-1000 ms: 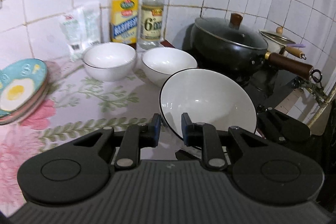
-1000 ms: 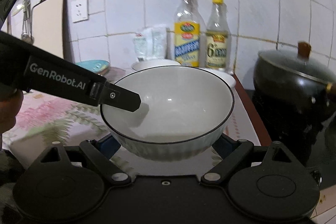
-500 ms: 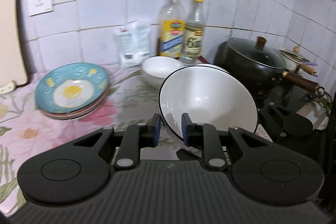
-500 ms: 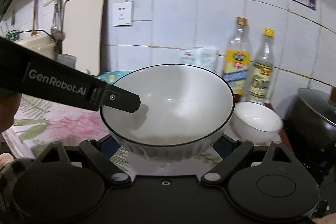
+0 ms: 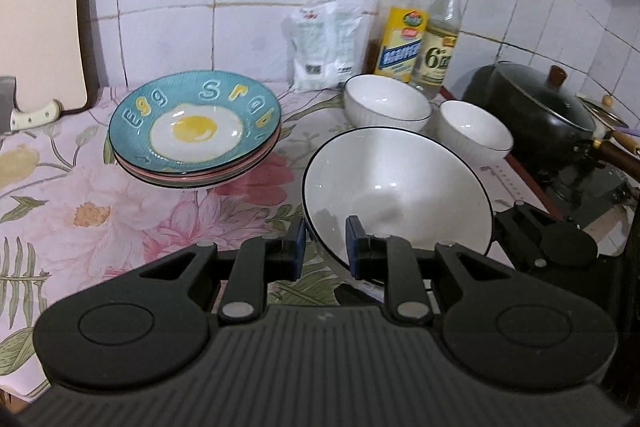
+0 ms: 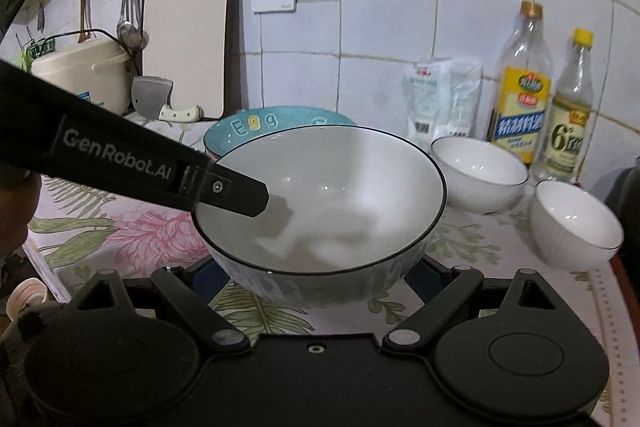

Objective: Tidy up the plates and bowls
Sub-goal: 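Lift the white bowl with both tools and carry it beside the plate stack, then lower the white bowl onto the tablecloth and open both tools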

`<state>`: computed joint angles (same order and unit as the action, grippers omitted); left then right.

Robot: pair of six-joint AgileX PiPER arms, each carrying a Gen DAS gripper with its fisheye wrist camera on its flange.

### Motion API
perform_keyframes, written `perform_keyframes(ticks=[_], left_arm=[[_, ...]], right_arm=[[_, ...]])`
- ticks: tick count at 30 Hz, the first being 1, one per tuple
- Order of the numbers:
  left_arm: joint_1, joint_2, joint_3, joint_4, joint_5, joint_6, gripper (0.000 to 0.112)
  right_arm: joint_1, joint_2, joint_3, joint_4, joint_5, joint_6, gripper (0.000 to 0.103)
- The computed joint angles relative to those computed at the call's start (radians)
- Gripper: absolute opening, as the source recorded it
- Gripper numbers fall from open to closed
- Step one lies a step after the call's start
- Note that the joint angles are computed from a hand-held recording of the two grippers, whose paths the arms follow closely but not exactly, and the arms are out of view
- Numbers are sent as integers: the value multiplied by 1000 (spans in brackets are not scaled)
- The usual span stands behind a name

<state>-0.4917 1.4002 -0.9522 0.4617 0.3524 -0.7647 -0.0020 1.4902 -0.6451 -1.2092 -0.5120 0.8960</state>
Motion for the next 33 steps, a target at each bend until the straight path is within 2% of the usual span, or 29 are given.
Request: perform_keyframes(ticks=[6,11,15,19,23,30,33], left_arm=[[52,68,-13,-103,-45,121,20],[64,113,-13,17,-92,27,20],[68,145,-40,23,-68,38,20],[90,162,-44,-53,-84,113,19],[96,178,-43,-54,-97,111,19],[89,176,-43,-59,-97,125,21],[101,169,-39,-149,-100,202,25]], right_arm=[[29,87,-58,8,30,-6,95],[46,157,-103,42,27,-10,95],[68,184,-119,59,49,3,95],[75,202,-137,38,59,18,95],[74,225,-161,-9,68,60,95],[44,238,-167,-51,29,84,95],[41,222,-149,-48,36,54,96]])
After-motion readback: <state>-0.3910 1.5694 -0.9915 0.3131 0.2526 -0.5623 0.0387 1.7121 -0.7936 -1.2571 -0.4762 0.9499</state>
